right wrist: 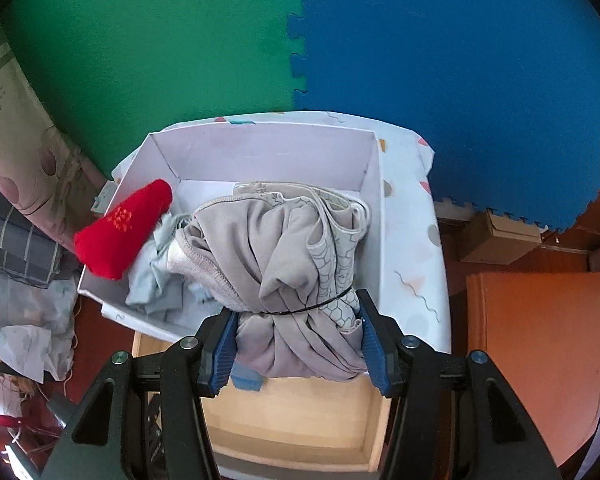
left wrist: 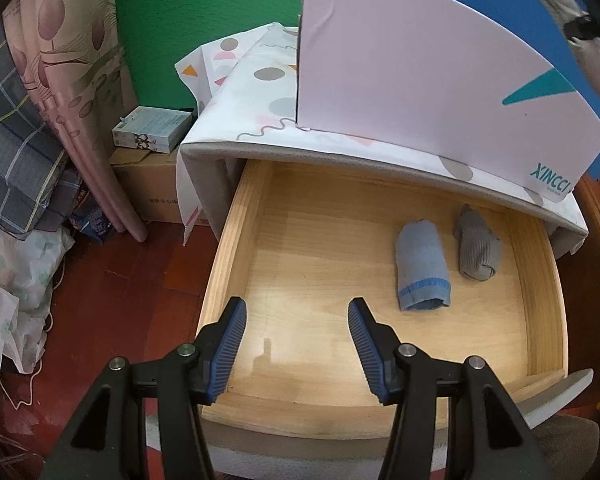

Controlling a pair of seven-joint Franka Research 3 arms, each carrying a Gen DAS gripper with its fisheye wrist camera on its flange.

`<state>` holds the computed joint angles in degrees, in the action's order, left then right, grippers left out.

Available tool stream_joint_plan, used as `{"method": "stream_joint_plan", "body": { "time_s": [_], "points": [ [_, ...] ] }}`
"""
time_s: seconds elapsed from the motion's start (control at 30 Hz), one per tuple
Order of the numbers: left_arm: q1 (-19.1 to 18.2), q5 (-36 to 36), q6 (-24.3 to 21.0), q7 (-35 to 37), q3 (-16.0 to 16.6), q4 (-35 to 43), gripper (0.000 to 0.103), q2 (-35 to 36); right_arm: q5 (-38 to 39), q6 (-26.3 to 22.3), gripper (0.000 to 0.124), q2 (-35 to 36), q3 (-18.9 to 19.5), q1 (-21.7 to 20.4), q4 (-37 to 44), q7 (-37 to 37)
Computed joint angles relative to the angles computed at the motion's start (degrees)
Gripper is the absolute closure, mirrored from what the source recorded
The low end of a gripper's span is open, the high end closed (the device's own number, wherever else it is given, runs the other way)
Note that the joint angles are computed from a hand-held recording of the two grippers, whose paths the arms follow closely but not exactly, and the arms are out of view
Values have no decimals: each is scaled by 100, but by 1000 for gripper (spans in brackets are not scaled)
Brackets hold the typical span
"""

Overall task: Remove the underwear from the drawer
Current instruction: 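Lift the taupe banded underwear with the right tool and carry it to the white box, then open the right tool to drop the underwear and return it over the drawer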

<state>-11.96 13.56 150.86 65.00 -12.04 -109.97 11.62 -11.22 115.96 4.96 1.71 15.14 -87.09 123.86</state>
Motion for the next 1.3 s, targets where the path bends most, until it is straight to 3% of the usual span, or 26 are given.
{"method": "stream_joint_plan", "body": {
  "time_s": [0.43, 0.7, 0.93, 1.3],
  "points": [
    [25, -51, -8, 27, 6, 6, 49, 6, 438, -109, 72, 1254, -115, 210, 1226, -344],
    [46, -108, 9, 27, -3, -14, 49, 4, 661, -238, 69, 1624, -211, 288, 1481, -318],
    [44, -101, -25, 40, -4, 11, 49, 24, 465, -118, 62, 1454, -239, 409, 1316, -364],
    [-9, 70, -116, -87, 19, 65, 49, 56, 283, 336, 62, 240, -33, 392, -125, -316]
  ]
}}
